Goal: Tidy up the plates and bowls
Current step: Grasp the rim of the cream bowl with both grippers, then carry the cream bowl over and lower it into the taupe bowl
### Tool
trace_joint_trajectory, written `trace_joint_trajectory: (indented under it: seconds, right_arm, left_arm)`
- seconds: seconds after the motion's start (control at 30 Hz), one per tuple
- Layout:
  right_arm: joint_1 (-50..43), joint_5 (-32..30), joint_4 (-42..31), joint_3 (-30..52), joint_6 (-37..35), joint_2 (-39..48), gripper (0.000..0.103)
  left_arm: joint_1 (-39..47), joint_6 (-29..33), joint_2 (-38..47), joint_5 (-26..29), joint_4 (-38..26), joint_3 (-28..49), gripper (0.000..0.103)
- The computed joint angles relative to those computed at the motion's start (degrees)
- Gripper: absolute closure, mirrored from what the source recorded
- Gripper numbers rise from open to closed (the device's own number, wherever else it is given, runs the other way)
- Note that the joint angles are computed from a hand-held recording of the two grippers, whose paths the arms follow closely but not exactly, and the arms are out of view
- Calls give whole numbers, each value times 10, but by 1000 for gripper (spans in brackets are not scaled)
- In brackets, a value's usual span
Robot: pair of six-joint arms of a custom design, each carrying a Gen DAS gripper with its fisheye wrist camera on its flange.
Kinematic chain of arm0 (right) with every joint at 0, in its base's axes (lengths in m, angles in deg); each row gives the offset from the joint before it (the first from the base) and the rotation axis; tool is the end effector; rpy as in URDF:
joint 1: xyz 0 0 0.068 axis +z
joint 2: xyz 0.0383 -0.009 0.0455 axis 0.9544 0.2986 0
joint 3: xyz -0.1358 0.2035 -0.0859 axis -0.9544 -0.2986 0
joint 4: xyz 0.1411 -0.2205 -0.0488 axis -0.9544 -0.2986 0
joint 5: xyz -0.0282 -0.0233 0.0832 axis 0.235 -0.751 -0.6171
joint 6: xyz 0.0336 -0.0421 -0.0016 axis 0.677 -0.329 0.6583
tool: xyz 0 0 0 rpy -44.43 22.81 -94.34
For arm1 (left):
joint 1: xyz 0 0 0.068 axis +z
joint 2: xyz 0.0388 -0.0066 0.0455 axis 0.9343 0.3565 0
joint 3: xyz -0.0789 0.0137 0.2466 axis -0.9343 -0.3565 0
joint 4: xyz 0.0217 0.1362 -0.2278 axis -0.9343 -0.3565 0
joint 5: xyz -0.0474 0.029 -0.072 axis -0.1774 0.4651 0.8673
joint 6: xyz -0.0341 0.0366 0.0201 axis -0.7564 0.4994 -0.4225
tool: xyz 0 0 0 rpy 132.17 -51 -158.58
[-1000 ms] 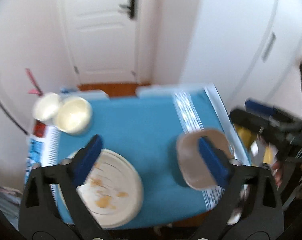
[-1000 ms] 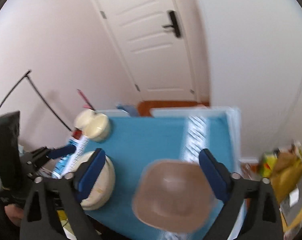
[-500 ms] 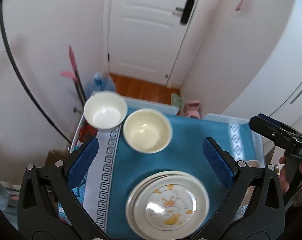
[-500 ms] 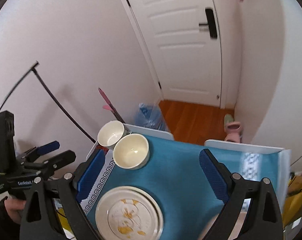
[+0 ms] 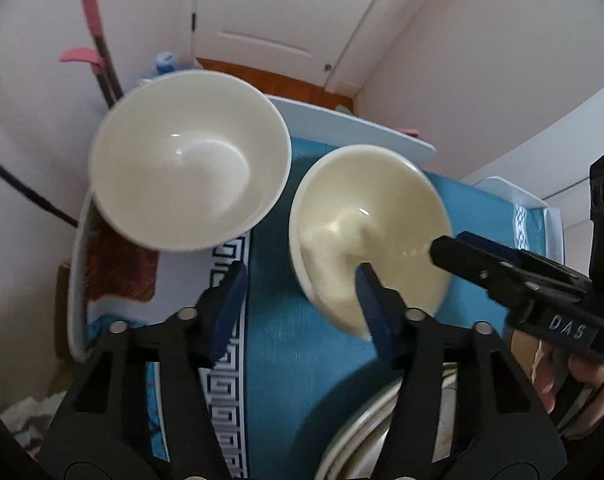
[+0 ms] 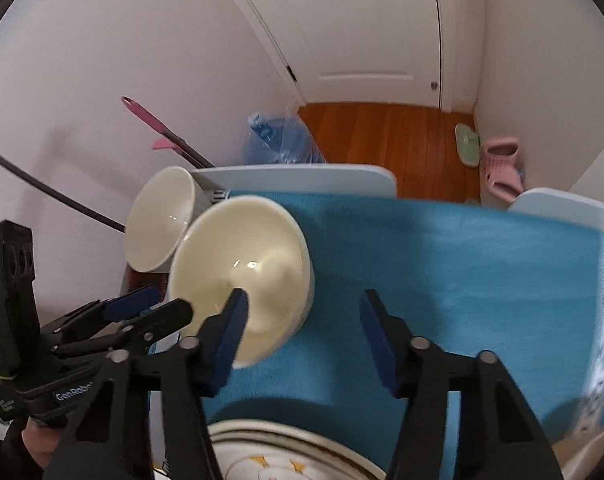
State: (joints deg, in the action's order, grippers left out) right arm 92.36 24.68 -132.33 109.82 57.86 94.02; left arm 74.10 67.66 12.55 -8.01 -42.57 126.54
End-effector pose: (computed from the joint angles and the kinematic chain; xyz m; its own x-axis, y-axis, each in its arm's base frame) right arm 0.2372 0.0907 0.2769 -0.9258 0.2524 -0.2813 0.1459 0.9253 0.3500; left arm 0.3113 0.0126 0.2421 -0.9194 0.2309 -0.3186 0.3306 0.8922 -0.3076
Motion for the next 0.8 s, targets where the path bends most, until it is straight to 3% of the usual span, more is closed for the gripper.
trace_joint_trajectory:
  seconds: [0.03, 0.1, 0.2, 0.27, 0.33, 0.8]
  right_arm:
    - [0, -3, 7, -4, 2, 4, 59]
    - [2, -6, 18, -11, 7, 12, 69]
    - [6, 2, 25, -10, 12, 22, 74]
    - [8, 5, 26, -7, 13, 29, 87]
    - [10, 12, 28, -6, 15, 33, 89]
    - [16, 49, 7, -3, 36, -21, 90]
  left_arm:
    - [-3, 2, 8, 1, 4, 0, 56]
    - [-9, 5, 18, 0, 15, -4, 76]
    - [-14, 3, 29, 8, 21, -4, 85]
    - [-22, 3, 19, -1, 32, -16, 86]
    - [-26, 4, 14, -6, 39, -22, 86]
    - [-43, 10, -29, -3, -7, 10, 86]
